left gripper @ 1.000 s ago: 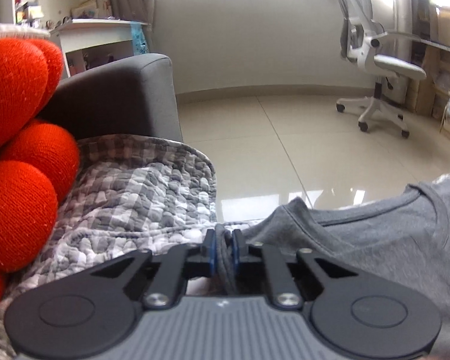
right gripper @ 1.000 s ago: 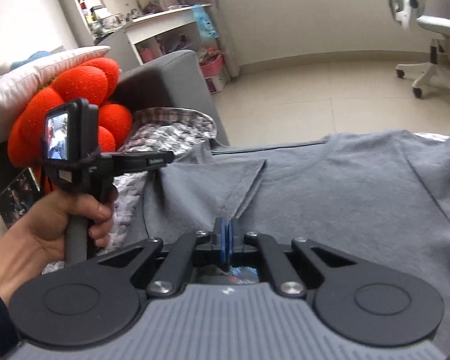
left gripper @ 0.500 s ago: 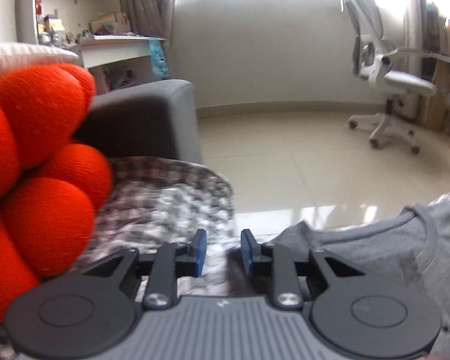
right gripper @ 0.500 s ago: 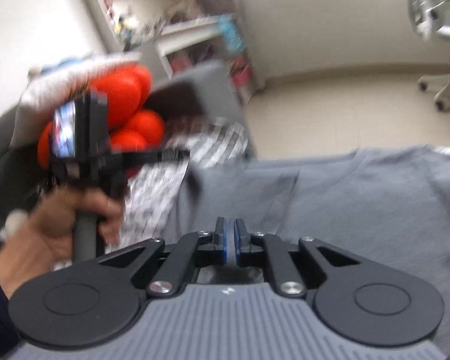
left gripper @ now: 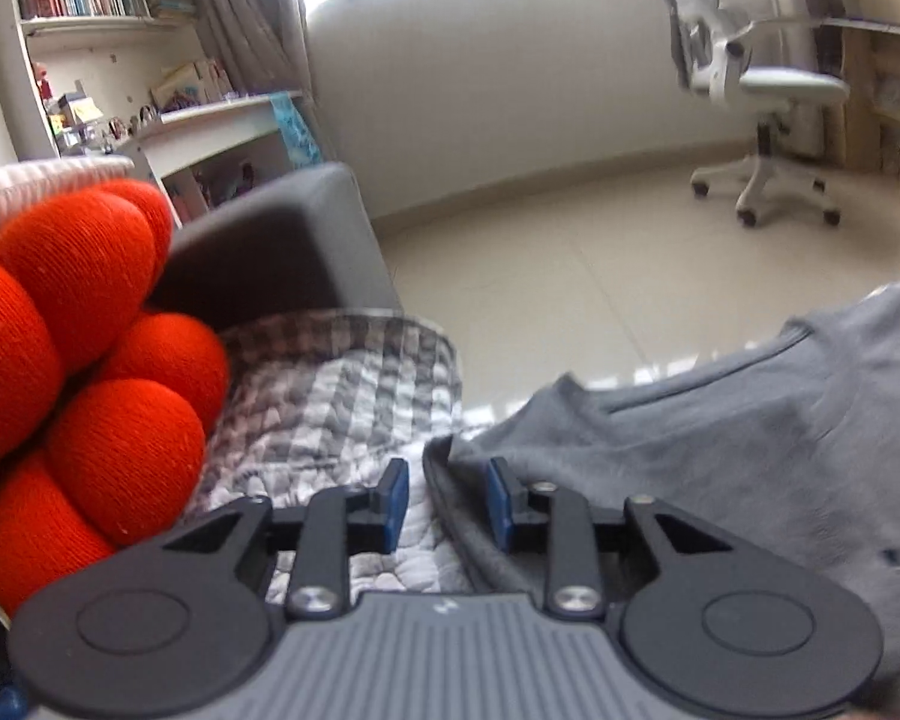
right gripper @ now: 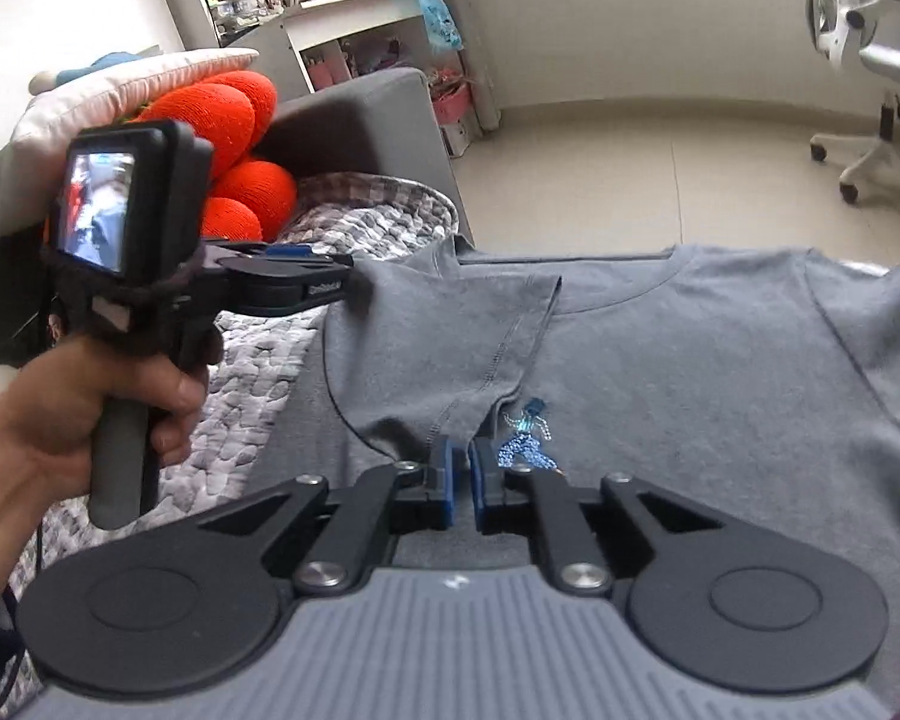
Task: Fold clothes
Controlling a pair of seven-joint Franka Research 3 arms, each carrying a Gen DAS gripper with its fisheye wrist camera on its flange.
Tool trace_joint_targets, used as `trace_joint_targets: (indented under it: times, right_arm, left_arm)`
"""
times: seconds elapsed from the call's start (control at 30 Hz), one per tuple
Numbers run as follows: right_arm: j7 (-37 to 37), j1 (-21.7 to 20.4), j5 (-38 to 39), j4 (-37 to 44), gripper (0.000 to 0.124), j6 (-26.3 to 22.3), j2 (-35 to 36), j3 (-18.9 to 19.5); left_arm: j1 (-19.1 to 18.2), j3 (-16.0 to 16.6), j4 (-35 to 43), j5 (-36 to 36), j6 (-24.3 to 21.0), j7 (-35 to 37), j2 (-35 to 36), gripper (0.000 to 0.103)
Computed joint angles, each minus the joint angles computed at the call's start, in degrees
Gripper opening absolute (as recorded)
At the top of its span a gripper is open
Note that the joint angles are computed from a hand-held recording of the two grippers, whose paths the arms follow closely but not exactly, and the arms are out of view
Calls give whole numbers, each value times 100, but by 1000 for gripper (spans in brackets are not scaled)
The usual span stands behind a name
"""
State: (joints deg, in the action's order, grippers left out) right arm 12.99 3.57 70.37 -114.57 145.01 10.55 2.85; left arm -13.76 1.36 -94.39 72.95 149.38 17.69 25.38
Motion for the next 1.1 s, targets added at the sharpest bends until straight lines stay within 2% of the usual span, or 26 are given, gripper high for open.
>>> trace_joint_targets:
  times: [0.13, 0.17, 0.23, 0.33, 0.53, 0.67, 0.73, 0.8, 0.93, 0.97, 1.1]
  right_arm:
    - [334, -87, -11, -198, 14, -181, -214, -106]
    - [402, -116, -22, -275, 14, -243, -281, -146]
    - [527, -160, 24, -449, 14, -258, -422, -223]
    - [789, -275, 78, -758, 14, -373, -702, -398]
    - [1143, -478, 10, -1227, 14, -459, -1175, -741]
    - [1313, -648, -267, -1415, 14, -598, -1343, -944]
    - [1381, -734, -458, -1525, 14, -671, -1413, -1023]
    - [1405, -807, -651, -1646, 14, -749, -1478, -1085]
    - [1467, -932, -1107, -1907, 14, -779, -1552, -1167]
    - [1506, -962, -1225, -1968, 11, -754, -1556, -1181]
    - [1384, -1131, -1177, -2084, 12, -1148, -1637, -1343]
  left_arm:
    - [-32, -134, -582, 154, 421, -133, -369, 34]
    - [-32, -211, -692, 73, 419, 44, -400, 36]
    - [-46, -364, -883, -171, 360, 520, -426, 37]
    - [-305, -335, -1084, 310, 18, 175, -546, 36]
    - [-179, -629, -1467, -284, 109, 404, -966, 41]
    - [-284, -790, -1729, -339, -70, 376, -1104, 45]
    - [-433, -813, -1820, 15, -306, 163, -1148, 44]
    - [-485, -894, -1861, 62, -501, 326, -1200, 44]
    - [-440, -1047, -2081, -344, -379, 488, -1419, 44]
    - [-463, -1077, -2125, -346, -417, 523, -1459, 44]
    - [-479, -1177, -2313, -542, -457, 581, -1624, 44]
